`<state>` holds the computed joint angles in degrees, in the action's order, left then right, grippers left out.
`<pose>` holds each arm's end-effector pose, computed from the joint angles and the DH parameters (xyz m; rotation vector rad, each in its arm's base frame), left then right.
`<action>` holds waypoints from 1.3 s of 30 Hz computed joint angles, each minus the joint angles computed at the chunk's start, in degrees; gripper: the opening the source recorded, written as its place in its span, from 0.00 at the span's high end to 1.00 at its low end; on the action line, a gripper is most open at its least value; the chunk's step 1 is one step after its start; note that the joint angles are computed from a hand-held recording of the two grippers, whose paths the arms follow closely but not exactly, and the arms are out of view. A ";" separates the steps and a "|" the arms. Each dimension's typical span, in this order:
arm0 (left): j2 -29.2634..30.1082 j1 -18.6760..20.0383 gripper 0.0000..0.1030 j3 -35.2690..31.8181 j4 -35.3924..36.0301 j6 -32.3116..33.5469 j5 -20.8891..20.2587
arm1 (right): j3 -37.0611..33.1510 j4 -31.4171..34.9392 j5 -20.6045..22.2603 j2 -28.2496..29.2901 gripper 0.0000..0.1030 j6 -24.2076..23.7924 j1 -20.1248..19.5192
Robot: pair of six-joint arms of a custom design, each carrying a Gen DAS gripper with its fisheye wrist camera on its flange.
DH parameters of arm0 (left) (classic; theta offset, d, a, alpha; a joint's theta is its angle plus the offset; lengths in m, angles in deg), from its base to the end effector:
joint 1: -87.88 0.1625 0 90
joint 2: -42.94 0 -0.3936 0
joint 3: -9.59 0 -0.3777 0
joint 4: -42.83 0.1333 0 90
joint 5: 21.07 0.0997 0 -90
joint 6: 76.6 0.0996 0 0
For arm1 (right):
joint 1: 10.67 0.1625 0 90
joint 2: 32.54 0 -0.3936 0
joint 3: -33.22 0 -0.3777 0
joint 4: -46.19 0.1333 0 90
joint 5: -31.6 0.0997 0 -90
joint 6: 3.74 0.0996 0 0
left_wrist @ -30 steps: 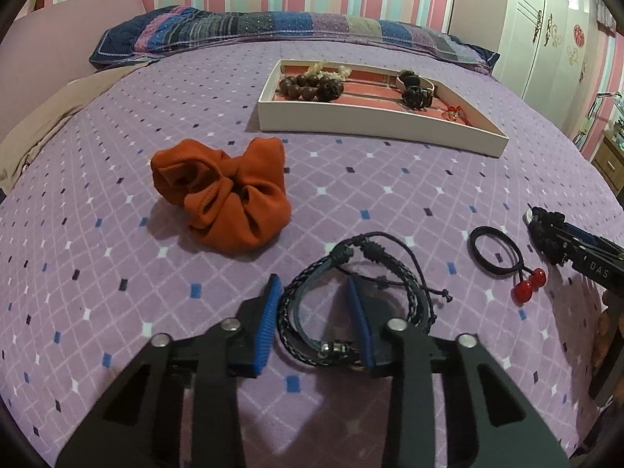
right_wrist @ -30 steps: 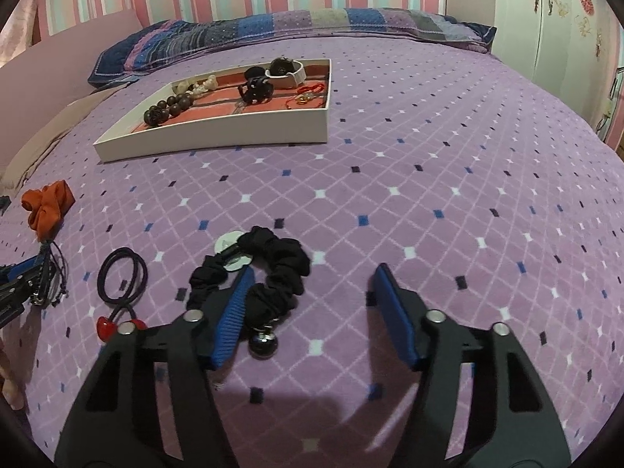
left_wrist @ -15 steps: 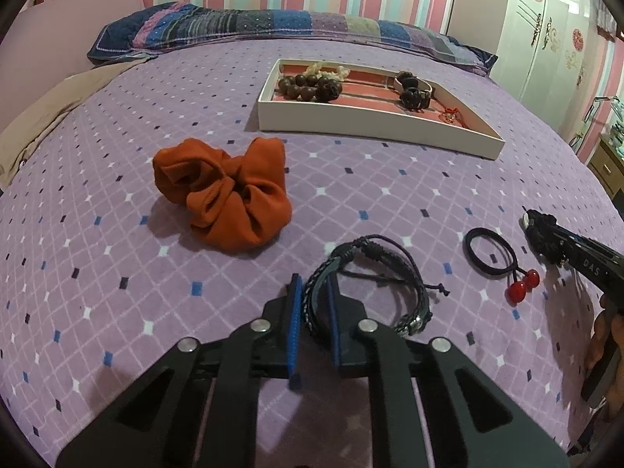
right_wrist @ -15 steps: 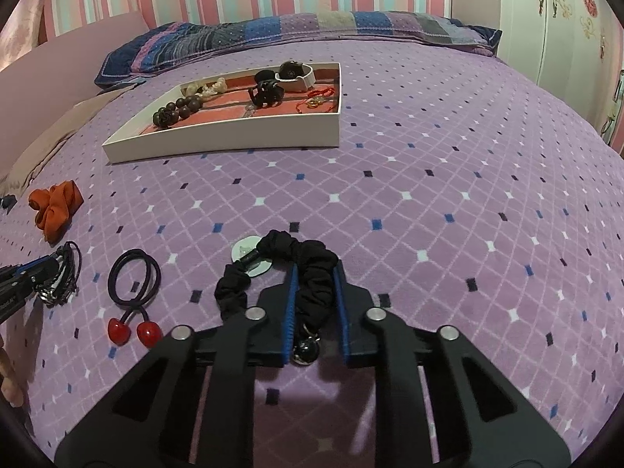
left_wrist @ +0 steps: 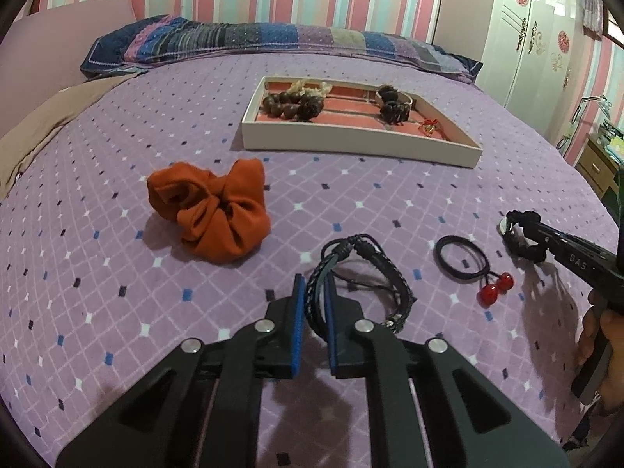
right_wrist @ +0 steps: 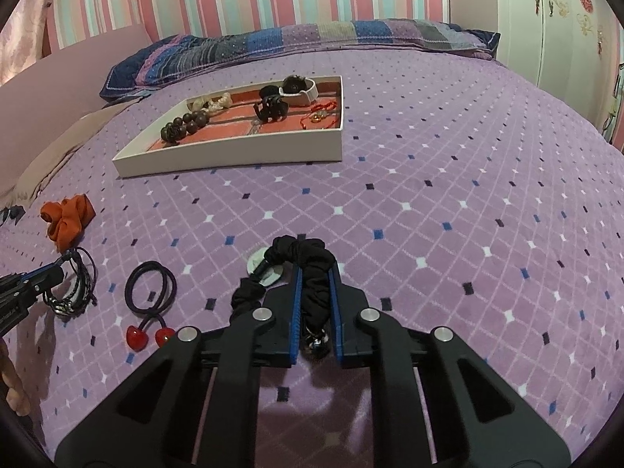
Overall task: Organize jewelry
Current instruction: 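Carry the leather bracelet and black scrunchie in both tools into the tray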
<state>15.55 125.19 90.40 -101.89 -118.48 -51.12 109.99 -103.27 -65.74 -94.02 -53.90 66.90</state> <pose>-0.4041 -0.5840 -0.0073 0.1985 2.2550 -0.9767 -0.0313 -0.7023 0.4074 0.7538 -2.4092 0.7909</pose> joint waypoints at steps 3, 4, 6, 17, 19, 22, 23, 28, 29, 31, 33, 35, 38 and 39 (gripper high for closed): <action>-0.05 -0.28 0.90 -0.04 -0.78 0.56 0.29 | -0.06 -0.03 0.53 -0.28 0.87 0.21 0.11; -0.07 -0.37 0.90 -0.08 -1.03 0.73 0.36 | -0.04 -0.09 0.72 -0.43 0.87 0.20 0.17; -0.02 -0.54 0.90 -0.33 -1.29 1.11 0.66 | 0.05 -0.30 0.97 -0.62 0.87 0.07 0.26; 0.99 -1.19 0.90 -3.66 -2.76 5.13 2.54 | 0.26 -0.41 1.94 -1.16 0.88 -0.25 0.91; 1.24 -1.10 0.90 -4.71 -3.19 6.17 2.86 | -0.13 -0.42 2.20 -1.04 0.87 -0.22 1.17; 2.04 -1.00 0.90 -6.83 -4.08 8.34 3.39 | -1.23 -0.21 2.66 -0.56 0.87 -0.05 1.66; 2.46 -0.92 0.90 -7.79 -4.34 9.26 3.65 | -1.84 -0.04 2.75 -0.24 0.87 0.01 1.94; 4.69 -0.29 0.90 -13.32 -4.76 13.30 4.53 | -5.17 1.04 2.84 1.67 0.87 0.63 3.38; 5.17 -0.09 0.90 -14.49 -4.82 14.04 4.53 | -5.98 1.22 2.73 2.21 0.87 0.80 3.71; 6.43 0.37 0.90 -17.59 -4.03 15.33 4.89 | -7.60 1.29 2.18 3.40 0.87 1.09 4.42; 7.68 0.87 0.90 -20.66 -3.15 16.29 5.13 | -9.91 1.92 1.82 4.99 0.87 1.78 5.13; 9.37 1.64 0.90 -24.75 -2.05 17.50 5.08 | -12.53 2.62 1.85 6.74 0.87 2.39 5.84; 11.82 2.60 0.90 -30.13 -0.49 19.39 5.35 | -16.68 3.57 1.38 9.72 0.87 2.47 6.94; 12.92 3.13 0.90 -32.66 0.44 19.74 5.07 | -17.91 3.85 1.19 10.66 0.88 2.54 7.26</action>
